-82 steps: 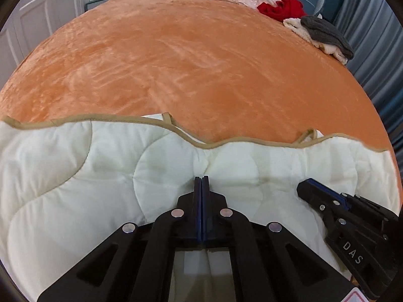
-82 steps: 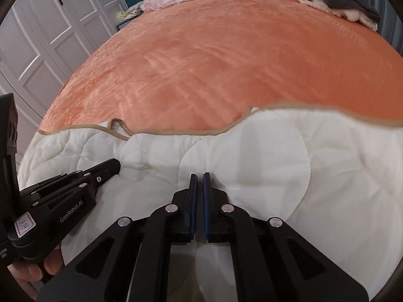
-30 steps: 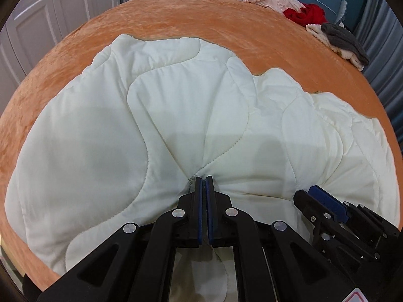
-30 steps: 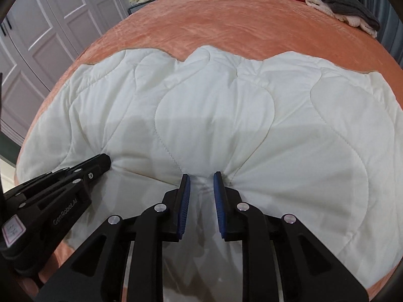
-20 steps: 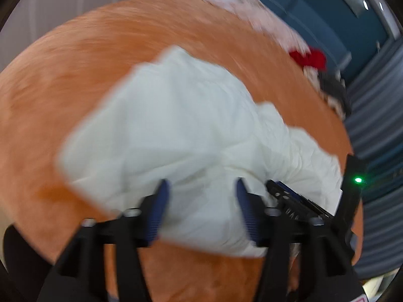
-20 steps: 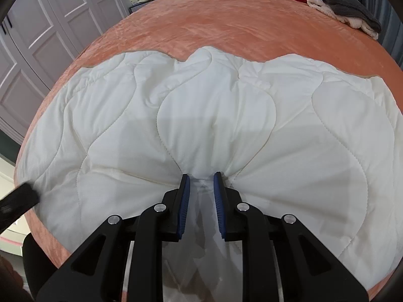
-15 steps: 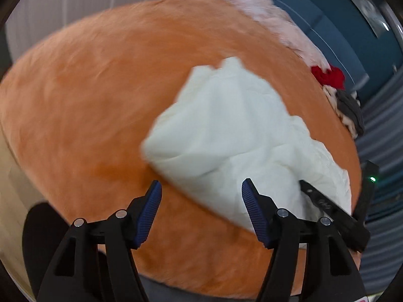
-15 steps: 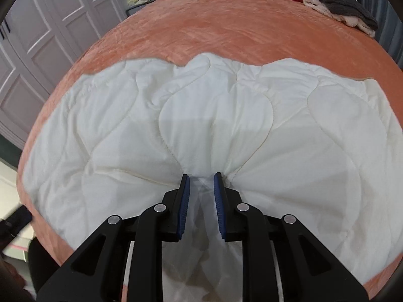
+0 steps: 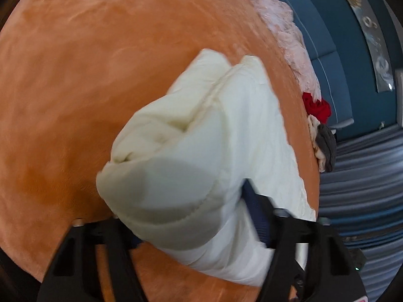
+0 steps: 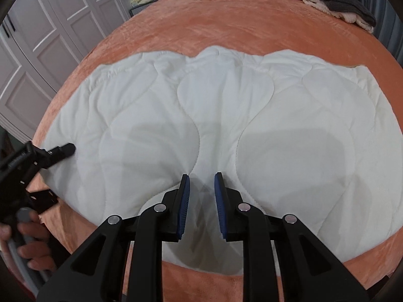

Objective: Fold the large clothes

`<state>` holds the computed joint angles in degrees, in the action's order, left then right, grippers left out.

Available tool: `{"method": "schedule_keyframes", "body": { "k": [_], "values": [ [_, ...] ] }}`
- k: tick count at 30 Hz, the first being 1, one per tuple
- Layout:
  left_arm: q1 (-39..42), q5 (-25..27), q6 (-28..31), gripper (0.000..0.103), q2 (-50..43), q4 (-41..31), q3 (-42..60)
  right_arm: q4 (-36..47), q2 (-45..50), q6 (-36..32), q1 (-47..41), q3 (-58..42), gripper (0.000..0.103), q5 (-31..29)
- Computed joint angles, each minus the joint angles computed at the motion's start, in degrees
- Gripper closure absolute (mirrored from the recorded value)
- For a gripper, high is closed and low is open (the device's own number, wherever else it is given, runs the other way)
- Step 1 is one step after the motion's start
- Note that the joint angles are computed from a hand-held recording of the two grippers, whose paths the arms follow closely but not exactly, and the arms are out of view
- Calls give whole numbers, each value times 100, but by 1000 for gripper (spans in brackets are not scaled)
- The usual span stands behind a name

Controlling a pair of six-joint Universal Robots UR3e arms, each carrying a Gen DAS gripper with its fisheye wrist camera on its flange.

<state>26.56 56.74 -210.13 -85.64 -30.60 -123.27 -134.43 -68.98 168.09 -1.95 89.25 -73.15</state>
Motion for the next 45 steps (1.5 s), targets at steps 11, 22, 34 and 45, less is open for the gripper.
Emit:
{"method": "schedule_keyframes", "body": {
  "k": [11,22,34,45],
  "values": [
    [786,-314,1446,86,2451,-2326,707,962,-1279,-679,-172,769,83,555],
    [-2652,1910,1457,86,537,-2249,3799,1371,-2083,-1243,-888,1591,84,1479],
    [-5306,3178,965,82,-3119,-3229,7130,3362,-3464,-2867,-4174,1679,82,1849],
    [-5857,3658,728,33,-3022,-3296,7099,4292,-3677,-3350,-4890,945,50,2607]
  ]
}}
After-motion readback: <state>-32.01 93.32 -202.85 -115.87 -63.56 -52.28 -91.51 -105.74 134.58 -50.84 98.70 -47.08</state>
